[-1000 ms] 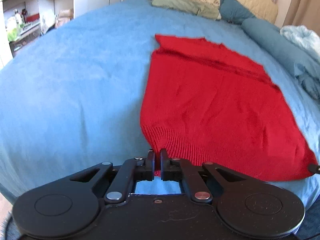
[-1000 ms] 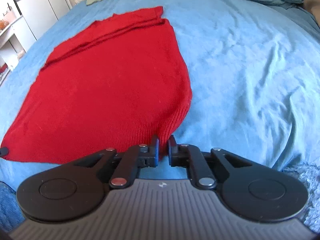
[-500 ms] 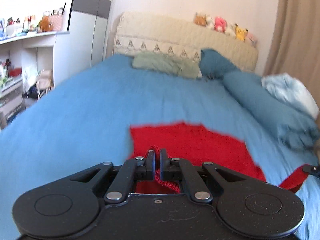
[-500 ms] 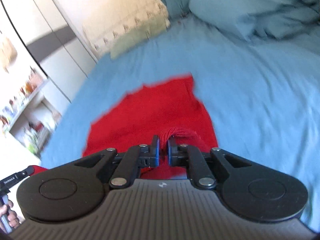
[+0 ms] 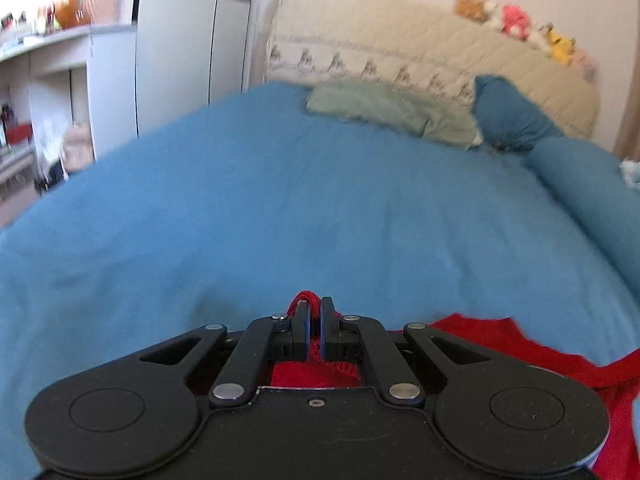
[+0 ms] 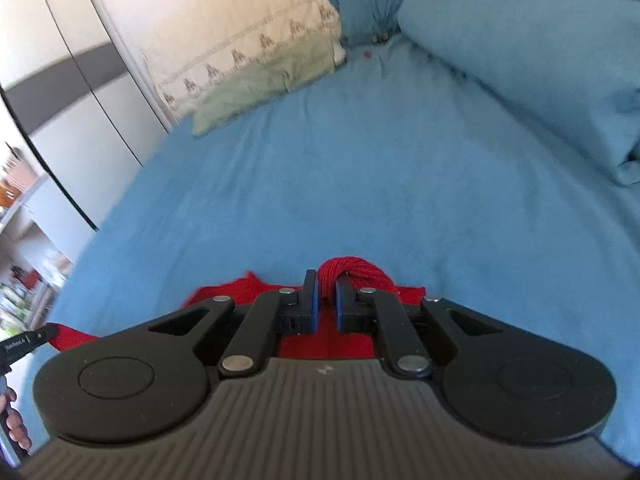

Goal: Fold small clothes
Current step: 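Grasp the ribbed hem with both tools and lift it toward the collar, then lay the hem over the collar and open both tools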

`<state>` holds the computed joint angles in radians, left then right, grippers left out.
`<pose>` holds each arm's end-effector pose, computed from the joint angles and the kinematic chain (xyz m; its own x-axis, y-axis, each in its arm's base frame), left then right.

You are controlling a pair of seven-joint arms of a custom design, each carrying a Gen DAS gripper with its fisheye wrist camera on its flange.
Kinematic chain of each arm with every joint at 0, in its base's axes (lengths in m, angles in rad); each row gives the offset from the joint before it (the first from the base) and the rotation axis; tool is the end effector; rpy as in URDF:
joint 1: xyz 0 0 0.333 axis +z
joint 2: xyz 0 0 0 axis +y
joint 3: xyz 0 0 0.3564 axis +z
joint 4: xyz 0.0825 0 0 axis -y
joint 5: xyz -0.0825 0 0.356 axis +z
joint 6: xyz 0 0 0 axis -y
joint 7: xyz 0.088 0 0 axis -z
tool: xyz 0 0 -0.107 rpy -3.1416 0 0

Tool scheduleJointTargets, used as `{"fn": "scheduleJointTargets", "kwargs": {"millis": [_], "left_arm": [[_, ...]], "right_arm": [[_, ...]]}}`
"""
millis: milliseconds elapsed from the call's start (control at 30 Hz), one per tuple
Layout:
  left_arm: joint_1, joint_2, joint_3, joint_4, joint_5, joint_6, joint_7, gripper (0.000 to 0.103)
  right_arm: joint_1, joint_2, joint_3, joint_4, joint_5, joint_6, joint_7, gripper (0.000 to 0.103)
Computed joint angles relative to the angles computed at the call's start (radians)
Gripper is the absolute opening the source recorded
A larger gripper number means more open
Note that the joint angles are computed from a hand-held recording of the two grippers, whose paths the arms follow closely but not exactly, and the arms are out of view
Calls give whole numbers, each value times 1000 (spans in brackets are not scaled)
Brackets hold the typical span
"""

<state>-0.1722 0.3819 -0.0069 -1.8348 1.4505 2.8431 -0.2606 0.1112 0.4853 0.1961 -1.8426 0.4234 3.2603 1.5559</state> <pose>0.6299 -0.1666 0.4126 0.2831 -0.9510 0.1240 -0.5556 -0.2680 -0.7871 0.6725 0.1452 0.4270 -0.0112 -0.9282 -0.3720 -0.6419 0.2919 -0.7090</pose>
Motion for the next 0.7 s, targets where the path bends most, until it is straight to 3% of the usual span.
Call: {"fn": "scheduleJointTargets", "kwargs": {"millis": [133, 267, 300, 367, 400, 433, 467, 533, 633, 700], "left_arm": [[9, 97, -5, 90, -135, -15, 174, 4], [14, 138, -23, 141, -318, -63, 378, 6], [5, 139, -18, 148, -341, -78, 398, 14], [-24, 115, 10, 131, -348, -90, 400, 50], [-49, 98, 29, 119, -332, -99, 382, 78], [-76, 80, 52, 106, -290, -105, 347, 91], [-100, 50, 70, 75, -226, -103, 296, 94], [-94, 5, 51, 24, -162, -65, 284, 97], [-55, -28, -16, -57, -219, -6, 400, 97], [-41, -28, -47, -100, -295, 8, 491, 97]], "right_arm": [[39, 116, -60, 121, -21, -42, 6, 23], [106, 193, -162, 249, -43, -146, 47, 25], [114, 199, -175, 260, -51, -158, 51, 27], [154, 184, -220, 238, -14, -141, 12, 52], [184, 155, -250, 191, -12, -109, 8, 83], [181, 127, -245, 132, -81, -49, 55, 101], [158, 97, -205, 73, -94, 19, 32, 103], [43, 52, -59, -5, -150, 49, -5, 103], [-13, 10, 27, -87, -138, 30, -74, 103], [-25, -3, 53, -136, -139, 32, -96, 103]]}}
